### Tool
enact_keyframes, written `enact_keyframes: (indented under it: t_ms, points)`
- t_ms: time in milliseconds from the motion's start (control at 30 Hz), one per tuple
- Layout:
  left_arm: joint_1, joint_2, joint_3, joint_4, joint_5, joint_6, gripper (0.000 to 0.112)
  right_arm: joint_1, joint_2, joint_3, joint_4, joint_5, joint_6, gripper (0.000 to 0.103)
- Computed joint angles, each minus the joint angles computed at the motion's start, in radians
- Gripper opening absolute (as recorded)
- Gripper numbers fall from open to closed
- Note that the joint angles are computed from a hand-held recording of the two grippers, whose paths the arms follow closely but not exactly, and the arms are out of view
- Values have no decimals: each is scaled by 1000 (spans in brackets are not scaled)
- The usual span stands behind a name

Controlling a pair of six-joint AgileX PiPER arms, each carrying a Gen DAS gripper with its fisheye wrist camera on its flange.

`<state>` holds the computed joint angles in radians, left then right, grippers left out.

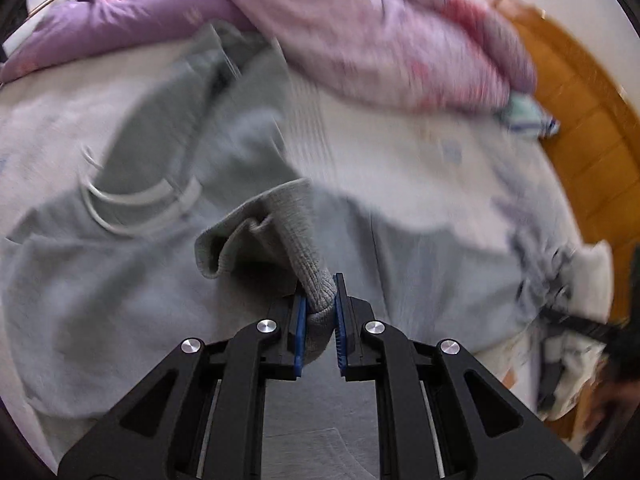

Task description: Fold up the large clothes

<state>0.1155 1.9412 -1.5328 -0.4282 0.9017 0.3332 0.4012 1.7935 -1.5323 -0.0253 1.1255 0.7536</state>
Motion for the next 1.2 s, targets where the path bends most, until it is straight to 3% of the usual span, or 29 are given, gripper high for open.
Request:
enact_keyframes:
  t_ms: [133,200,267,467,600,700,767,833,900,967,1100,1200]
  points:
    - [-84,35,69,98,-53,-92,15,-89,-58,101,-14,-44,-15,23]
    - [-105,46,85,91,-48,-90,23,-119,-54,100,-16,-50,-34,37]
    - [-115,39,100,89,-47,-81,32,-146,-74,112,-32,-62,-46,41]
    - [-114,77,54,-35,54,-8,44,-216,17,9,-53,-51,-98,44]
    - [-77,18,83,-115,27,-1,61,-245,170,-144,-77,-5,-128,46]
    - [-64,-13,88,30,-30,-144,70,-265,276,-243,-80,37,-143,48]
    - [-48,8,73,100,-17,-221,70,-278,328,-285,-72,54,-158,48]
    - [-36,52,36,194,23,-298,70,-291,337,-265,-85,36,-127,45]
    - [-14,102,8,239,61,-323,70,-311,333,-239,-59,16,-137,24]
    - [-6,145,-13,255,80,-323,70,-315,291,-190,-63,-32,-141,13]
    - [-11,180,-42,226,94,-255,84,-304,183,-115,-90,-110,-123,10]
    - [-15,182,-61,219,111,-248,84,-292,100,-85,-93,-155,-92,10]
